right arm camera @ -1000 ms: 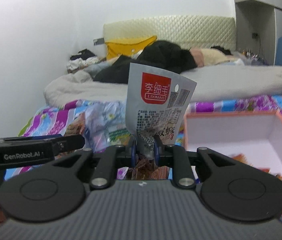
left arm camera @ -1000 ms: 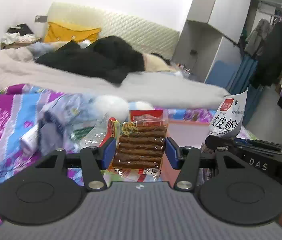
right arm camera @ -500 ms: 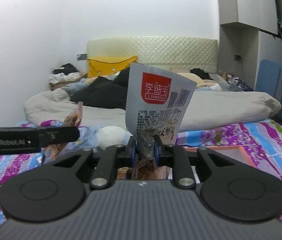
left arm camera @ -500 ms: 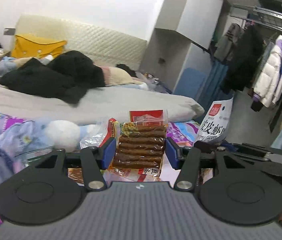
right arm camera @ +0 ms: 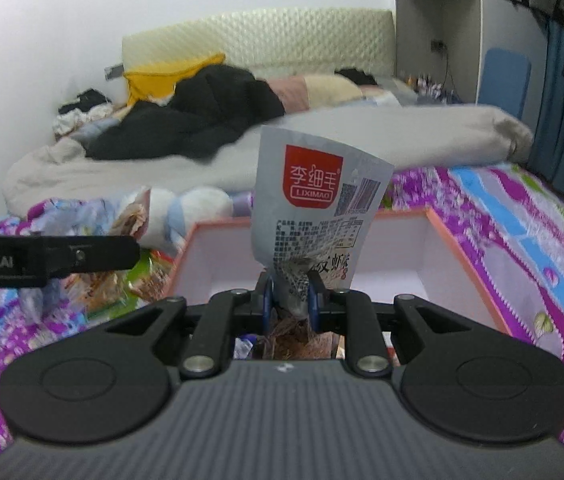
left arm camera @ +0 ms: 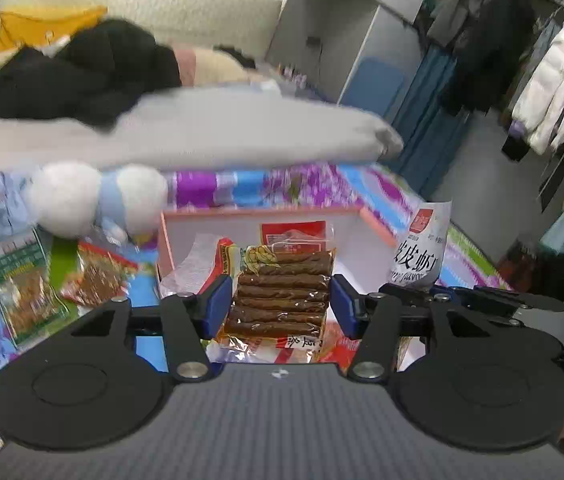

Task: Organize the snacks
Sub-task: 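Carry the sausage-stick packet with left while right carries the shrimp packet over the box, then open both tools to drop the packets into the pink box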

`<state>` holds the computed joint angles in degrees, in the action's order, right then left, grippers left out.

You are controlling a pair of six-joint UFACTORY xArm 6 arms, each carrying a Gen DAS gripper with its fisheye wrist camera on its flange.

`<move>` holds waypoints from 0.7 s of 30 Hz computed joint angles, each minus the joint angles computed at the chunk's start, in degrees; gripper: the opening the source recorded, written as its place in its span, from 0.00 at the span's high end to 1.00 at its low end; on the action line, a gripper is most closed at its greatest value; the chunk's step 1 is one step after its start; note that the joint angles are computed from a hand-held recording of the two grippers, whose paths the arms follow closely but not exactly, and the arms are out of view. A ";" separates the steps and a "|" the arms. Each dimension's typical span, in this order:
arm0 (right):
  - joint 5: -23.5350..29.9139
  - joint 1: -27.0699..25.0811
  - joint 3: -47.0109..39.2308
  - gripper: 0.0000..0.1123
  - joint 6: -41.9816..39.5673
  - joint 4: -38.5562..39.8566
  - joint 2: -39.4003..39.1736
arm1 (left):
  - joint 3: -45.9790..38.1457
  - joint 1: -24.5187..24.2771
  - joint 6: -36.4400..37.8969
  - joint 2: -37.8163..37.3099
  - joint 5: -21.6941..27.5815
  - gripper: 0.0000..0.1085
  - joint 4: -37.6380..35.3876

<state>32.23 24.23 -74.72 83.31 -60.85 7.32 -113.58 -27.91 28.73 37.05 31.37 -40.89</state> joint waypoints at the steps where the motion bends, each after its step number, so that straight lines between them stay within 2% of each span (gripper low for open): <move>1: -0.47 -0.50 0.41 0.81 -0.17 0.51 0.21 | -2.39 -0.09 -1.66 1.91 0.89 0.45 1.61; 8: -5.40 -3.74 3.13 0.80 0.46 2.51 1.36 | -11.42 -0.81 -7.87 9.66 6.07 0.45 9.12; 13: -6.87 -5.12 3.28 0.75 1.21 2.95 2.40 | -15.07 -0.71 -9.64 12.58 8.15 0.45 10.83; 14: -6.90 -5.40 3.26 0.72 0.52 4.01 2.60 | -15.33 -0.68 -9.55 12.83 8.08 0.43 10.90; 15: -6.91 -5.50 3.22 0.64 0.32 4.58 2.77 | -15.98 -0.69 -10.08 13.27 8.24 0.38 11.41; 16: -7.04 -5.68 3.23 0.55 0.31 5.02 2.91 | -16.83 -0.66 -11.07 13.80 8.61 0.27 12.18; 17: -7.16 -5.80 3.35 0.51 0.73 5.07 2.90 | -17.38 -0.65 -12.19 14.09 8.84 0.23 13.08; 19: -6.93 -5.90 3.79 0.33 2.11 4.77 2.62 | -17.00 -0.58 -12.39 13.89 8.52 0.22 13.36; 21: -7.67 -6.23 4.61 0.27 2.67 5.23 2.14 | -16.38 -0.51 -11.91 13.39 8.45 0.22 13.11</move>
